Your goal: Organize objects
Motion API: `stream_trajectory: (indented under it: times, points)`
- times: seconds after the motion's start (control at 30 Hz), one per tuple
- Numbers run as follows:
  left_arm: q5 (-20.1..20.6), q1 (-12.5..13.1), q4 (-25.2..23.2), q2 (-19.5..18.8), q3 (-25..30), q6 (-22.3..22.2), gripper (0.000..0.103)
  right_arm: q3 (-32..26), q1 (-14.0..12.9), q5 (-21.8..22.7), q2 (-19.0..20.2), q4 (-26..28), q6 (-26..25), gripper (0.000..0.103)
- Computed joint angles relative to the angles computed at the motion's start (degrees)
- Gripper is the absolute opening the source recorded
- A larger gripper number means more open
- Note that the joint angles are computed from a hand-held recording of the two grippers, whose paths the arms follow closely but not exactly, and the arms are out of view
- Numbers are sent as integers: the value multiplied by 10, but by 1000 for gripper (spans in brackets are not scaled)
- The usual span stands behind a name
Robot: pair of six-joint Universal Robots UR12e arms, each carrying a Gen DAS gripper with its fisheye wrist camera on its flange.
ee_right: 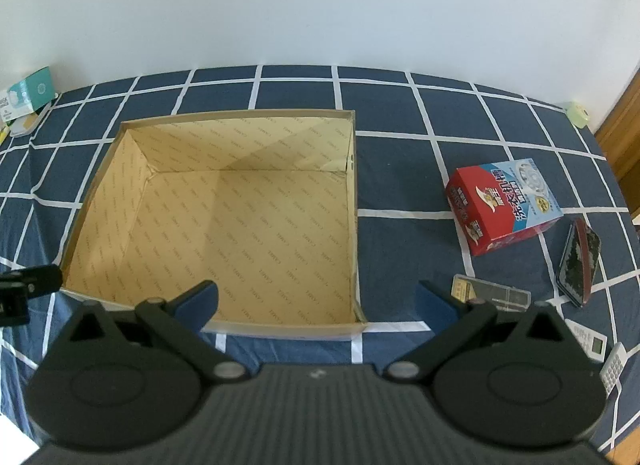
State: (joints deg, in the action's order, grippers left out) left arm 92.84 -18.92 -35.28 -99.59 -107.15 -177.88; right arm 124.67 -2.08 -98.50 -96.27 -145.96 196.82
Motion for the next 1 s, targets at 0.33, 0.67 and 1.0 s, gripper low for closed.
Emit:
stream_trajectory:
  times: [0.33,0.67,1.0]
  points:
    - [3,-1,0,-1,0,-3,103,-1,1,-1,-1,3,3,103]
    - [4,-2,3,0,-1,-4,103,-1,1,-2,-1,3,4,103]
    - [7,-3,5,1,-2,-5,103,0,2,-2,-2,3,4,103]
